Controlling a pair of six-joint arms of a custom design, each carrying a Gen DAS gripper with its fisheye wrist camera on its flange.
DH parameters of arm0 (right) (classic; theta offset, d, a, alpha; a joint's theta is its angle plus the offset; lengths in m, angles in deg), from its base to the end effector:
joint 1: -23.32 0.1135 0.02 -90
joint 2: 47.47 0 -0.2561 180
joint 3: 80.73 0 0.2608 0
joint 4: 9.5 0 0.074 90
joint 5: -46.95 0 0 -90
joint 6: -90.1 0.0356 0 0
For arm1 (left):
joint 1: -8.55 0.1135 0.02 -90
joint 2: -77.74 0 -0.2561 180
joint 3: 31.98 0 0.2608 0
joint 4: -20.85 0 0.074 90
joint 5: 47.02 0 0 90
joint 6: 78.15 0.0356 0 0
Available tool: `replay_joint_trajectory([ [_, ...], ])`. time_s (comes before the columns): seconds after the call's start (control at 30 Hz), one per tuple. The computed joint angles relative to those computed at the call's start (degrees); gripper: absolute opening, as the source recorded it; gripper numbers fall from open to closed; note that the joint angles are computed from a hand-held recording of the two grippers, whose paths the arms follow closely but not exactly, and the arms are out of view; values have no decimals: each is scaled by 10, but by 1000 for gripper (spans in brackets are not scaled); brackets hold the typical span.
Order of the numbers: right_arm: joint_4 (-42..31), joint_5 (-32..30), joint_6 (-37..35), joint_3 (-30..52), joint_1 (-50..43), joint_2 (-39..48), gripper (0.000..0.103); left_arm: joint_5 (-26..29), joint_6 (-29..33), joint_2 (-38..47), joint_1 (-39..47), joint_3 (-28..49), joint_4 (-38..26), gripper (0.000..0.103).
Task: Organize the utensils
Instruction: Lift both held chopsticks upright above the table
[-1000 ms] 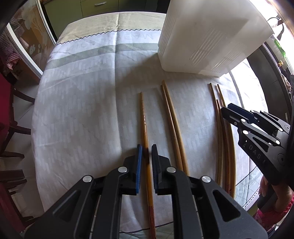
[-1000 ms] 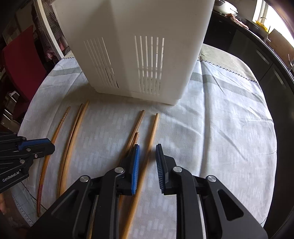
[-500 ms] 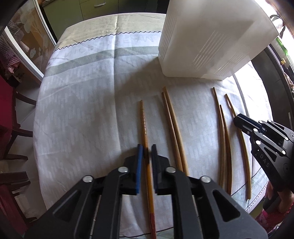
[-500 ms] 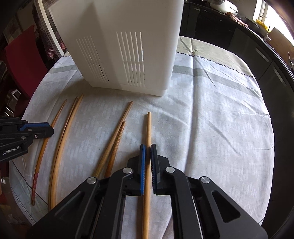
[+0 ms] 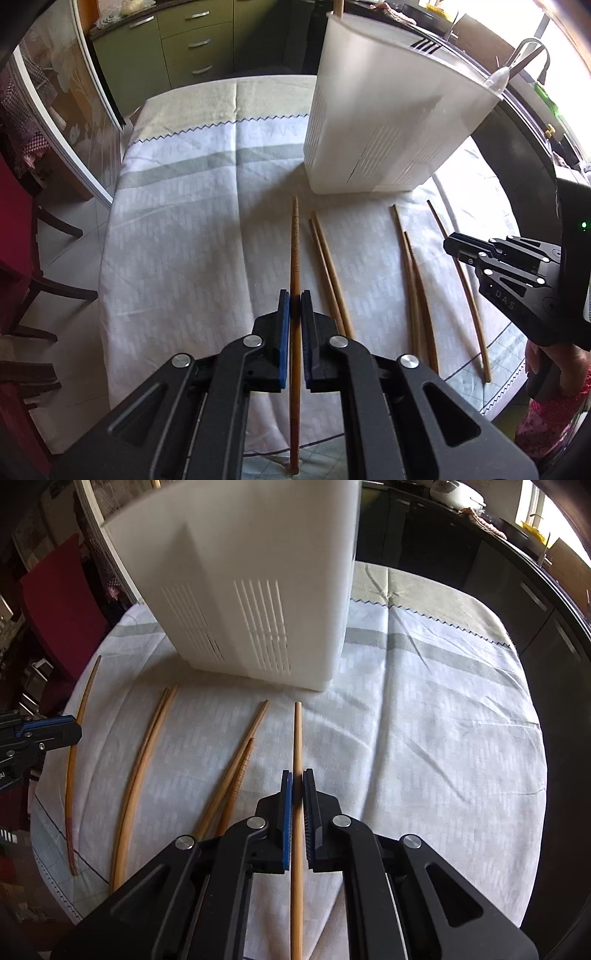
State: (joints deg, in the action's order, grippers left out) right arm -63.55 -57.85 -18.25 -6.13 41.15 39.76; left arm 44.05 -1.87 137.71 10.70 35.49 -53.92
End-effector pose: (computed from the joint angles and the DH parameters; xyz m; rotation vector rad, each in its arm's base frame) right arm 0.2876 0.1021 0.2127 -0.9117 2.5567 0.3499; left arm 0.1926 0.0066 0.2682 -0.3742 2.7220 -0.0812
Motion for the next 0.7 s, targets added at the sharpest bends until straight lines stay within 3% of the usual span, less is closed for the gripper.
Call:
replay_joint_trajectory([
  [0.4, -55, -187, -34, -8, -148, -208, 7, -65, -49, -95, -86, 63, -60, 6],
  [0.53, -86, -239, -70, -14, -207, -255, 7, -88, -64, -117, -118, 71, -77, 6],
  [0.7, -168, -303, -167, -15, -296, -300, 7, -112, -86, -142, -159, 66, -97, 6],
])
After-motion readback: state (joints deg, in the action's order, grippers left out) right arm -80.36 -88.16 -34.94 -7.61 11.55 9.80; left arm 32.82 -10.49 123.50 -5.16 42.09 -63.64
